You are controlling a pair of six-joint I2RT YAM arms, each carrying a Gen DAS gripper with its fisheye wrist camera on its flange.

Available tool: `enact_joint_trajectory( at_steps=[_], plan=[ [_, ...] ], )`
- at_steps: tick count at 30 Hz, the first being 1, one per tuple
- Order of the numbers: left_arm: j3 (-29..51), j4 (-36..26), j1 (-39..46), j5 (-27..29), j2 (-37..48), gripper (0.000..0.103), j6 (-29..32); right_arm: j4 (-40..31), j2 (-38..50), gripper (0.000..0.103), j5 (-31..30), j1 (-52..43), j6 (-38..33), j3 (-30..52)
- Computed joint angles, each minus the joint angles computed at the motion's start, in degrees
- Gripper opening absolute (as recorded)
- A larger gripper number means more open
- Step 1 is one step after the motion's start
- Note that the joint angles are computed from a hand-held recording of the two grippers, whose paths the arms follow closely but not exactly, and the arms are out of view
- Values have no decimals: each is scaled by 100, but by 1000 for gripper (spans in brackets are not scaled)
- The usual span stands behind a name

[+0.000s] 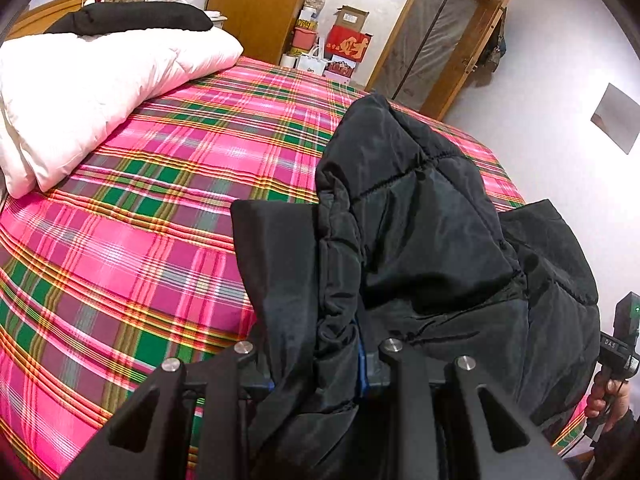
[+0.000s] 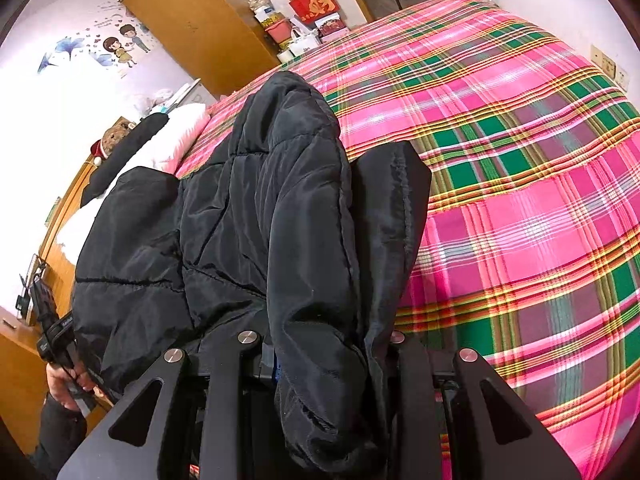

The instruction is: Fold large clothes

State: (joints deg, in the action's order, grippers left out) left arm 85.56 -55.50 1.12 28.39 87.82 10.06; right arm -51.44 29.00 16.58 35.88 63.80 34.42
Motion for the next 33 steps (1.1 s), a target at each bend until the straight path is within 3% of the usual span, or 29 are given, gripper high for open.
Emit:
enact_joint_trajectory(
  at_steps=[4, 16, 23, 28, 33],
  plan=[
    [424, -140, 353, 84, 343, 28, 297, 649, 646, 26, -19, 89, 7, 67],
    [2021, -375, 1571, 258, 1894, 29, 999, 3644, 3569, 27, -489, 175, -131, 423],
    [1821, 47, 1905, 44, 2655, 29, 1106, 4978, 5203, 30, -969, 109, -32, 392],
    [1340, 567, 2178, 228, 3153, 36, 783, 5932, 5620, 47, -1234, -84, 136, -163],
    [1194, 781, 2210, 212, 3140, 52, 693, 5942, 5778, 64, -1419, -226, 65, -175]
  ],
)
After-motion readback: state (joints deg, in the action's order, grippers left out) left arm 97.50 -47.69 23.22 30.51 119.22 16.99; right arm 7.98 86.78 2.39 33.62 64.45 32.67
